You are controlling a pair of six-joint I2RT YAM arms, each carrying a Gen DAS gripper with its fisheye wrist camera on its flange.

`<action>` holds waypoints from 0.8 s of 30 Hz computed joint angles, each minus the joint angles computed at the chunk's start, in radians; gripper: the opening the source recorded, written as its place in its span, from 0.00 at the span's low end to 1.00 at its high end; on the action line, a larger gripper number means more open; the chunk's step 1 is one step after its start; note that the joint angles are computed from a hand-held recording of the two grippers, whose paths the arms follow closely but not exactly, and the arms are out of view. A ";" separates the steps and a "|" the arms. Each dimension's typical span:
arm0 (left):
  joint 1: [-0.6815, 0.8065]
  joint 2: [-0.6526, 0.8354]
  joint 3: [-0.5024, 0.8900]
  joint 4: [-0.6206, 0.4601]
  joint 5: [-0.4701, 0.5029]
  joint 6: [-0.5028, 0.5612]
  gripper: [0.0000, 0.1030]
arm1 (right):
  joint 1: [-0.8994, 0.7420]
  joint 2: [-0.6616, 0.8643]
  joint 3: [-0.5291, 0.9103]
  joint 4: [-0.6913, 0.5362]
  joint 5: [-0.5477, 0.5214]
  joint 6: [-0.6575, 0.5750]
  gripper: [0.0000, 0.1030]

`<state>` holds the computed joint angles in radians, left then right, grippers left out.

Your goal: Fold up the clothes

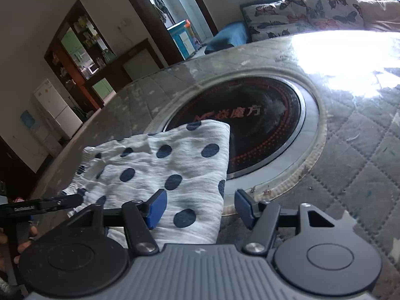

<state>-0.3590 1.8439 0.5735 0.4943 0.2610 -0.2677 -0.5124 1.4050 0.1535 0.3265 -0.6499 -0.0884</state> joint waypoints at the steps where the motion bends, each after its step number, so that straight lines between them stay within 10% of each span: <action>1: 0.000 0.002 0.000 0.002 0.000 0.000 0.66 | 0.009 0.006 -0.001 0.013 0.006 0.007 0.54; 10: -0.041 0.038 0.044 -0.001 -0.031 0.015 0.53 | 0.067 0.032 -0.017 0.091 0.084 0.043 0.08; 24: -0.146 0.171 0.226 -0.001 -0.050 0.010 0.42 | -0.091 -0.008 -0.050 0.133 0.122 -0.014 0.07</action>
